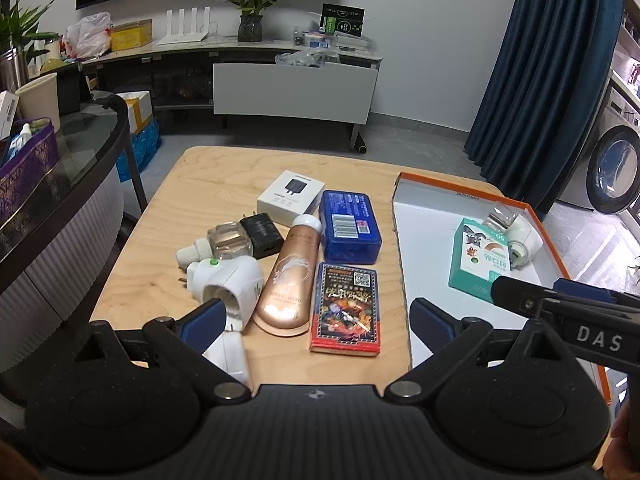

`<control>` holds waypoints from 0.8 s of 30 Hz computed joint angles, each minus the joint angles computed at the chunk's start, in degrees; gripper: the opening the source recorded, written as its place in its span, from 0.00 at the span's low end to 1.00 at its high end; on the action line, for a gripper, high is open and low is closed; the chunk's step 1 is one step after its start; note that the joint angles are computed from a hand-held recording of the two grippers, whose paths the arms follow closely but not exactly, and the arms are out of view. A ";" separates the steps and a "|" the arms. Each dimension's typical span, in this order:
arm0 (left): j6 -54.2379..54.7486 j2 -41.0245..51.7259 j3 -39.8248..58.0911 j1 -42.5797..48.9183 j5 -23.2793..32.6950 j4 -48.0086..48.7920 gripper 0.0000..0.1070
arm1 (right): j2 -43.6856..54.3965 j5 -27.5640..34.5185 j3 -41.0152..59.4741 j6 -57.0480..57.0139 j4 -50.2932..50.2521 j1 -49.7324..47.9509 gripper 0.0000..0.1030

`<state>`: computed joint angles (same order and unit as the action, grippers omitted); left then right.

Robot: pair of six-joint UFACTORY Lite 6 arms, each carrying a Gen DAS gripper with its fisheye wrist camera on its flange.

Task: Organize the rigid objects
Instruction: 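Grasp the small white USB charger with the left tool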

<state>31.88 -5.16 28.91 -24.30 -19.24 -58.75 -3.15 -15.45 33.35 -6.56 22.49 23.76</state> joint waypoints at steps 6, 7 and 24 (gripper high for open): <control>-3.20 -2.33 -3.25 1.34 -0.59 3.35 0.94 | 1.43 -1.64 -0.50 3.57 -1.70 1.96 0.86; -3.83 -2.86 -4.14 1.55 -1.14 3.94 0.94 | 1.83 -1.64 -0.44 5.95 -4.23 1.95 0.86; -26.53 10.68 -9.33 12.26 -12.44 29.17 0.87 | 3.83 -3.85 -2.21 9.90 -5.94 4.80 0.86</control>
<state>5.36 5.52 19.58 -12.04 -31.68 -29.58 0.68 -19.30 31.14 3.34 16.55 28.55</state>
